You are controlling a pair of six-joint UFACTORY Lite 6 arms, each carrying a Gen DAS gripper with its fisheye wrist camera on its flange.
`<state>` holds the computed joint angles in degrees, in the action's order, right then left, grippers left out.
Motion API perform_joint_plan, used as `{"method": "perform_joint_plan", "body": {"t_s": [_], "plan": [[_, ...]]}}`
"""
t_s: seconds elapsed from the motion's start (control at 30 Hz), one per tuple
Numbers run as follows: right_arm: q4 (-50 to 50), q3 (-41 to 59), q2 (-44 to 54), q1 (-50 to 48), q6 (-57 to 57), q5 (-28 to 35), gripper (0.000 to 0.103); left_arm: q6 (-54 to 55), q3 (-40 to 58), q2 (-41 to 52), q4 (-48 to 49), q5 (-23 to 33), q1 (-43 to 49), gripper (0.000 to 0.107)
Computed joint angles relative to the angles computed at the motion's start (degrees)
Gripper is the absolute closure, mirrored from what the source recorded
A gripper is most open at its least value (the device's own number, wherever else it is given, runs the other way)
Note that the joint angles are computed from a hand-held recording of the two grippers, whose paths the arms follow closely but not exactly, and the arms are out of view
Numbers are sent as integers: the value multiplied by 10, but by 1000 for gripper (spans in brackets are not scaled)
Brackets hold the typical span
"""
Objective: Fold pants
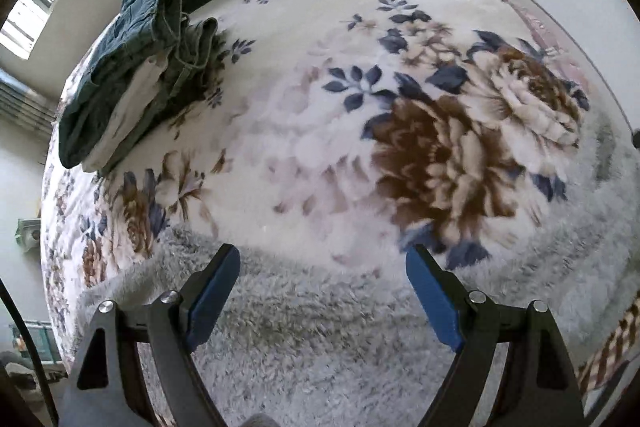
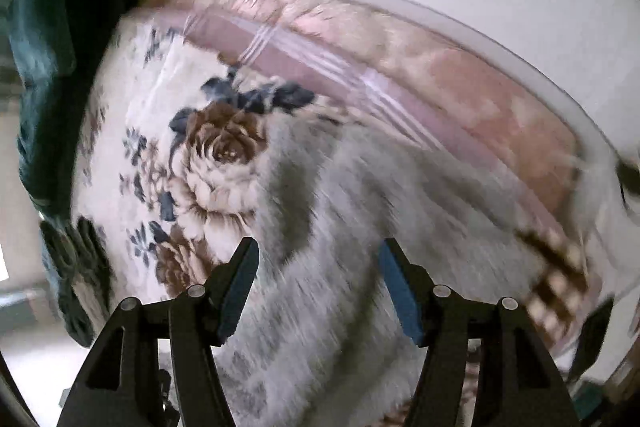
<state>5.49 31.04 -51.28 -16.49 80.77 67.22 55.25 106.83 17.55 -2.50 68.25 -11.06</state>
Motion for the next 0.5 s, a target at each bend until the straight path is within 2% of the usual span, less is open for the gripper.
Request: {"method": "perform_joint_plan", "body": {"t_s": [0.1,0.2,0.23,0.27,0.3,0.5], "plan": [[94,-7,136,-87,-180,-85,38,-27,-5,7,19,-19,-3,22],[135,27,303,-91,-297,-125,38,-57,4,27,42,-23,-5,22],[125,38,338,-82,-293,-126,48,-64,7,32,47,-26,-5,22],[109,47,360,-71,-280,-122,66,-71,9,36,53,-30,-4,22],[86,60,374,-62,-261,-111,95,-74,12,40,56,-33,-3,22],[-67,121,283,-45,-125,-65,96,-108,100,103,57,-10,12,22]]}}
